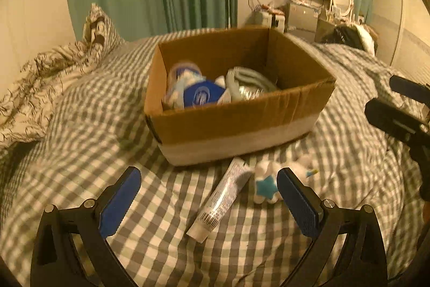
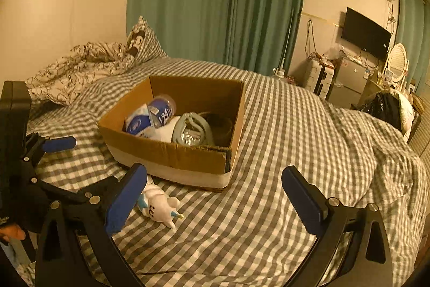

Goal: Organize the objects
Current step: 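Grasp the white toothpaste tube with the left tool while the right tool grasps the plush toy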

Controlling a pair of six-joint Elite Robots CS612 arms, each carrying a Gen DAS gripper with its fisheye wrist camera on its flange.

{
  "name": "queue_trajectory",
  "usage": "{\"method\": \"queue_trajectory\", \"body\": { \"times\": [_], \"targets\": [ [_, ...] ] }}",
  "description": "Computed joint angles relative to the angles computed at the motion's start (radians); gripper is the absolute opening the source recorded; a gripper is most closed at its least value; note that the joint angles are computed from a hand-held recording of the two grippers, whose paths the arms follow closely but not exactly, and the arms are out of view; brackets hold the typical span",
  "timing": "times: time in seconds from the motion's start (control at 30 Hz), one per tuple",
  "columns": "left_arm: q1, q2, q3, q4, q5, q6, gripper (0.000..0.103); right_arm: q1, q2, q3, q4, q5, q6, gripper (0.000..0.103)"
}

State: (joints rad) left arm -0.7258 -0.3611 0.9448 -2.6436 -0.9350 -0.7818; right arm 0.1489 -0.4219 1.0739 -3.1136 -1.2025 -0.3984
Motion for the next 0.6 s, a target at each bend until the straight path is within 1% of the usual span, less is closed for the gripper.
{"method": "queue_trajectory", "body": {
  "times": [0.2,0.27,0.37,0.4,0.43,0.47,0.5,0.53,0.57,0.6],
  "targets": [
    [0.011,0.032,-0.038,0.062,-0.026,-0.019,0.103,0.003,0.037,-0.049,0.078,-0.01,-0.001,0.101],
    [0.015,0.048,-0.065,0.111,-0.036,-0.026,0.103,0.003,0.046,-0.063,0.105,-0.011,0.0,0.101],
    [0.019,0.071,-0.101,0.15,-0.056,-0.014,0.101,0.003,0.055,-0.075,0.131,-0.011,0.002,0.101],
    [0.02,0.079,-0.114,0.151,-0.065,0.005,0.096,0.003,0.058,-0.078,0.138,-0.014,0.003,0.101],
    [0.022,0.084,-0.121,0.145,-0.083,0.021,0.082,0.004,0.06,-0.081,0.146,-0.021,0.005,0.101],
    [0.025,0.09,-0.128,0.14,-0.117,0.036,0.073,0.004,0.062,-0.084,0.155,-0.026,0.008,0.101],
    [0.029,0.092,-0.131,0.133,-0.153,0.047,0.051,0.004,0.063,-0.085,0.16,-0.029,0.012,0.101],
    [0.033,0.092,-0.127,0.114,-0.197,0.061,0.041,0.005,0.063,-0.085,0.168,-0.033,0.016,0.101],
    [0.032,0.089,-0.121,0.105,-0.203,0.065,0.039,0.005,0.063,-0.083,0.172,-0.036,0.018,0.101],
    [0.031,0.085,-0.114,0.096,-0.202,0.066,0.031,0.005,0.061,-0.079,0.173,-0.039,0.02,0.101]
  ]
}}
